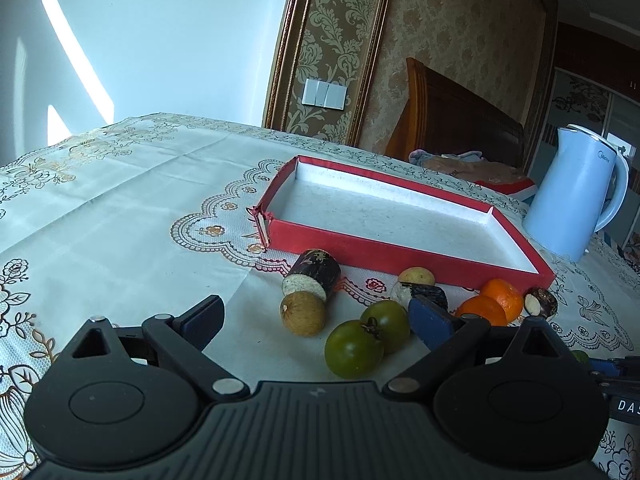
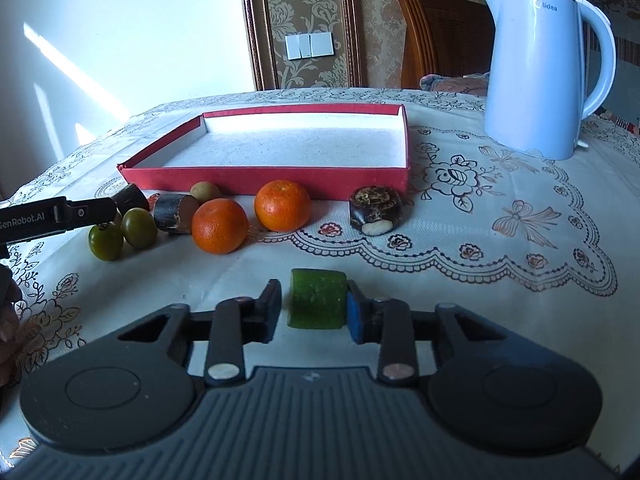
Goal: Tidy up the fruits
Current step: 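Close the right gripper on the green cucumber chunk while the left gripper grasps a green tomato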
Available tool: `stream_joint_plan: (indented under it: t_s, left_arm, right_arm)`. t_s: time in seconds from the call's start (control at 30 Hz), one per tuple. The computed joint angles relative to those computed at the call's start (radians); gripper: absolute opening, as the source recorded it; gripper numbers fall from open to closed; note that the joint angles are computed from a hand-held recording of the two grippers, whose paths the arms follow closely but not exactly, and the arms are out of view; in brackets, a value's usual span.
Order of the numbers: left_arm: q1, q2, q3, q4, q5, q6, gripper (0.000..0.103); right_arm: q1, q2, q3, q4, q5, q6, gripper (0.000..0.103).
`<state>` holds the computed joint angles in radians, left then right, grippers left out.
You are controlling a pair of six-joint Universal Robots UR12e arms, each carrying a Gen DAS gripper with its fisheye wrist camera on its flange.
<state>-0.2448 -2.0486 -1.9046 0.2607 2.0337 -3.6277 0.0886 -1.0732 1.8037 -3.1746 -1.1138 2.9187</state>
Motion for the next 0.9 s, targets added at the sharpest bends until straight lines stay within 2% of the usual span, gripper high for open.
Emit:
stream_joint_plan:
  t_s: [0.17,0.3,0.4,0.5,0.6,0.8,0.87,0.9]
  left_arm:
    - [-0.001,0.000,0.005,-0.016,0.000,0.013,0.099]
    - [-0.002,0.005,-0.005,0.004,-0.039,0.087,0.098]
    - [-0.001,0.008,-0.017,0.033,-0.063,0.113,0.097]
    - [0.005,0.016,-0.028,0.032,-0.104,0.120,0.073]
    - [0.008,0.022,-0.028,0.004,-0.129,0.124,0.061]
    - [-0.002,0.018,-0.017,-0.014,-0.128,0.167,0.060]
    - [-0.004,0.017,-0.010,-0.034,-0.129,0.176,0.058]
    - [-0.003,0.018,-0.008,-0.044,-0.133,0.173,0.054]
  right_arm:
    - [-0.007,0.004,0.000,-0.006,0.024,0.016,0.029]
    - [-0.011,0.004,-0.001,0.001,0.040,0.021,0.029]
    - [-0.012,0.005,-0.002,0.001,0.045,0.025,0.029]
    - [-0.012,0.004,-0.002,0.005,0.049,0.029,0.029]
    - [-0.013,0.005,-0.002,0.003,0.051,0.030,0.029]
    - [-0.014,0.005,-0.002,0.003,0.053,0.032,0.029]
    - [-0.014,0.005,-0.002,0.003,0.053,0.032,0.029]
    - [-0.014,0.005,-0.002,0.003,0.053,0.032,0.029]
